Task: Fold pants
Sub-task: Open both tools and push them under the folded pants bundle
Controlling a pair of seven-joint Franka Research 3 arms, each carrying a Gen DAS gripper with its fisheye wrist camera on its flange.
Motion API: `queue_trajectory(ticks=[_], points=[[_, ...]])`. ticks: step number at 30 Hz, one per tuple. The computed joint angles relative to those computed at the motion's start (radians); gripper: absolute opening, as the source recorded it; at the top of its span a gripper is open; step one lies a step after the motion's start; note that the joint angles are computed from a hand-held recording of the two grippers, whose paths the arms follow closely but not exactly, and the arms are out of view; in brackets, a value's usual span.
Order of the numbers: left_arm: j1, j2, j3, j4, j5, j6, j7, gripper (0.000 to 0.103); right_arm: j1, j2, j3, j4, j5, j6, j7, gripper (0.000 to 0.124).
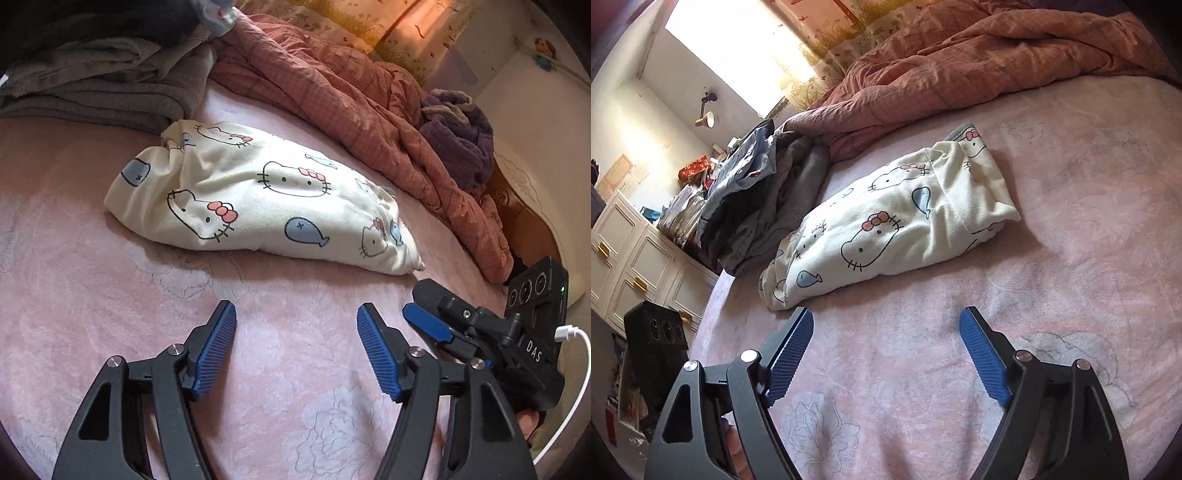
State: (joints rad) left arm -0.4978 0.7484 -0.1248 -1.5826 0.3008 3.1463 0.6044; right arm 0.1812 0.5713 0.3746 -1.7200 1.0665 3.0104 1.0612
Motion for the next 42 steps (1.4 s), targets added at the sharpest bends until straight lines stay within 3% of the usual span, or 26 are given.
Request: queue_trajectory(ticks=[4, 10, 13, 16, 18, 21, 24, 28, 30, 33, 35, 36, 38, 40, 42], points=[[0.070, 0.056, -0.069, 0.051, -0.049, 0.044, -0.009, 0.068, 0.038, 0.052, -0.071, 0.090, -0.093, -0.092, 0.139, 0.083], [0.184, 0.126, -0.193, 0.102, -0.085, 0.091, 0.016, 0.068, -0.016, 0.161, -0.029, 0.249, -0.076, -0.187, 0.191, 0.085], [0.148, 0.144, -0.145, 0.140, -0.105, 0.099, -0.006, 0.068, -0.054, 0.208, 0.012, 0.312, -0.011, -0.229, 0.175, 0.085], [0.059, 0.160, -0.029, 0.198, -0.129, 0.069, -0.054, 0.069, -0.042, 0.259, 0.003, 0.390, -0.001, -0.257, 0.190, 0.085], [0.011, 0.181, 0.034, 0.262, -0.125, 0.016, -0.077, 0.074, -0.008, 0.298, -0.021, 0.451, -0.029, -0.229, 0.215, 0.085], [-0.068, 0.202, 0.156, 0.326, -0.094, -0.054, -0.147, 0.074, 0.034, 0.350, -0.037, 0.520, -0.071, -0.123, 0.244, 0.081], [-0.061, 0.220, 0.170, 0.338, -0.081, -0.018, -0.215, 0.075, -0.002, 0.387, 0.039, 0.540, -0.060, -0.031, 0.179, 0.078], [-0.022, 0.244, 0.127, 0.354, -0.076, 0.041, -0.243, 0.084, -0.015, 0.390, 0.060, 0.535, -0.087, -0.032, 0.172, 0.077], [-0.035, 0.245, 0.141, 0.361, -0.058, 0.024, -0.229, 0.084, -0.031, 0.372, 0.079, 0.502, -0.095, -0.040, 0.146, 0.077], [-0.086, 0.246, 0.209, 0.373, -0.032, 0.000, -0.246, 0.084, -0.082, 0.337, 0.150, 0.433, -0.029, -0.037, 0.075, 0.077], [-0.105, 0.240, 0.248, 0.342, -0.039, 0.058, -0.295, 0.083, -0.050, 0.304, 0.096, 0.409, -0.041, -0.074, 0.150, 0.077], [-0.121, 0.236, 0.274, 0.319, -0.051, 0.097, -0.319, 0.082, -0.028, 0.295, 0.051, 0.415, -0.064, -0.133, 0.239, 0.077], [-0.121, 0.235, 0.276, 0.299, -0.069, 0.143, -0.319, 0.082, -0.042, 0.301, 0.044, 0.438, -0.032, -0.229, 0.358, 0.078], [-0.119, 0.233, 0.271, 0.296, -0.085, 0.142, -0.300, 0.082, -0.037, 0.332, 0.026, 0.496, -0.013, -0.324, 0.499, 0.080], [-0.120, 0.232, 0.269, 0.297, -0.098, 0.138, -0.285, 0.082, 0.030, 0.386, -0.057, 0.604, -0.108, -0.388, 0.643, 0.082]])
